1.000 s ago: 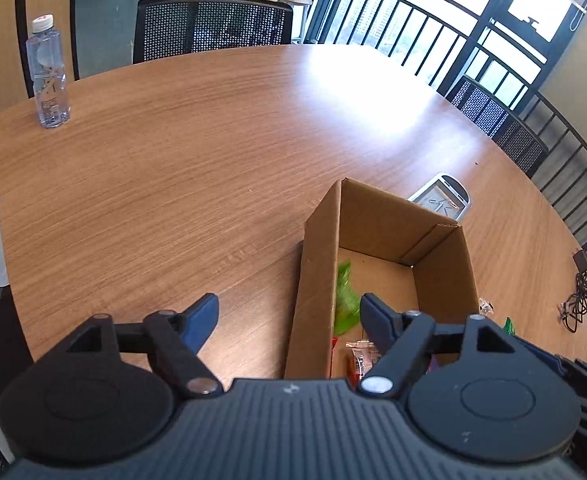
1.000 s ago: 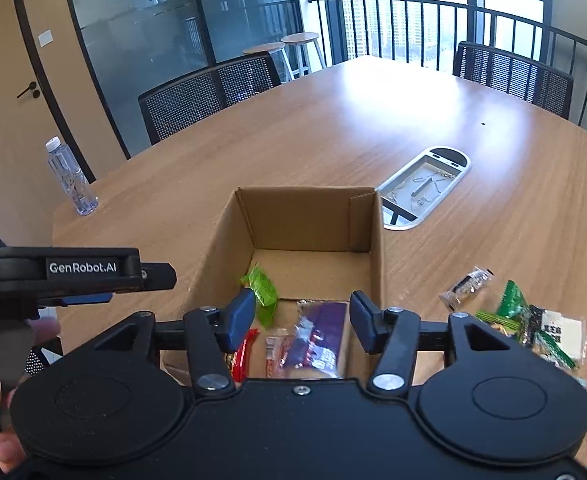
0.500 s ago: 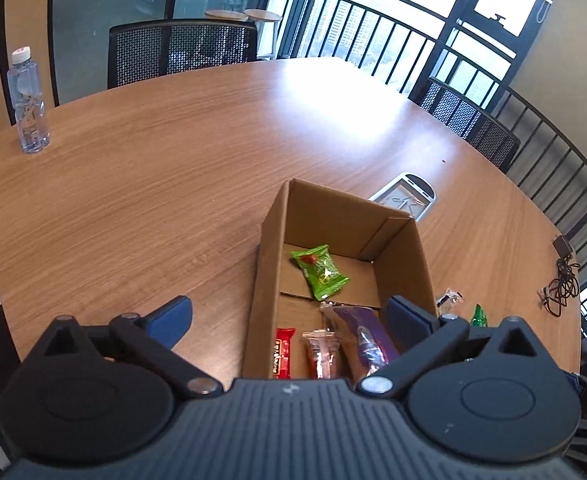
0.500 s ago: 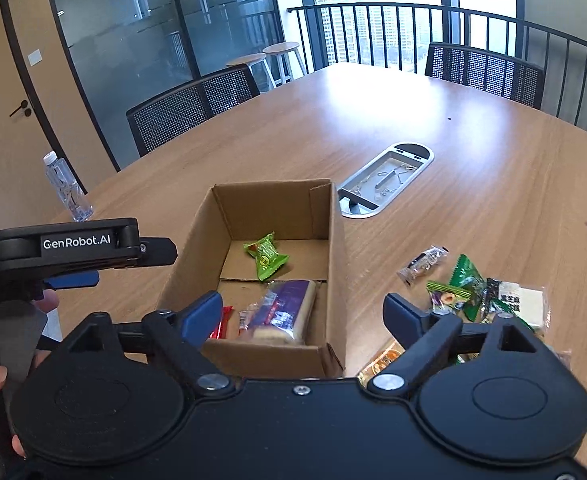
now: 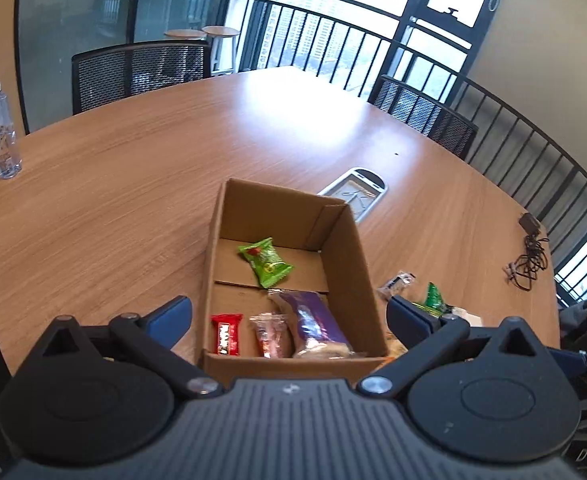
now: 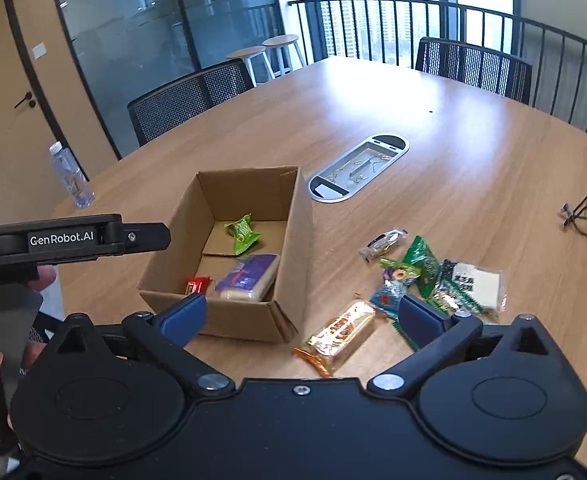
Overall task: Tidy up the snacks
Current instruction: 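Move both open tools back toward the snack pile on the table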
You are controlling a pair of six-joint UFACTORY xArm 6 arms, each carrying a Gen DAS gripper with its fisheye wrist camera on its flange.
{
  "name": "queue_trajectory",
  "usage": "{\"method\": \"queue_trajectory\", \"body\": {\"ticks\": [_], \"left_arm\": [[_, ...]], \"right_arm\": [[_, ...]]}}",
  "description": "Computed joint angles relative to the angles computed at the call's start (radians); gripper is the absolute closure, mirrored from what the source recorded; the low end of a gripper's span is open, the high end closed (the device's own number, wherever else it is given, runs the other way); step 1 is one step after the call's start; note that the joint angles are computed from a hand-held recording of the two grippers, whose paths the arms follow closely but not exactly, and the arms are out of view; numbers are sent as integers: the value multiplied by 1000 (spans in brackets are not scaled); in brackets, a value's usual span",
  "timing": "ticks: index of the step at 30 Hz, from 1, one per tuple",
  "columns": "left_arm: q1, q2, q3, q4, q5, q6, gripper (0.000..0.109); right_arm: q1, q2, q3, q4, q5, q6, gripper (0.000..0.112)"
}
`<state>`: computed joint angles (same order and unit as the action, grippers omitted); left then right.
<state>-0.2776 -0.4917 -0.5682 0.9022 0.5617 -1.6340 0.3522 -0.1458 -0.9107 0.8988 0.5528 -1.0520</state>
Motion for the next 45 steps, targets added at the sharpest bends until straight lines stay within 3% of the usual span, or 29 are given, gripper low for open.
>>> {"method": "queue_trajectory", "body": {"ticks": [15,32,45], "left_arm": [[-98,47,-53,-12,13,-10,6],[-152,135,-134,-61,12,46,6],[-149,256,-214,-109,-68,135,6]], "right_arm": [[-142,-41,4,-1,37,-74,9],[-243,-51,9,21,31,-85,9],[-298,-19,5,17,21,-73,9]]}}
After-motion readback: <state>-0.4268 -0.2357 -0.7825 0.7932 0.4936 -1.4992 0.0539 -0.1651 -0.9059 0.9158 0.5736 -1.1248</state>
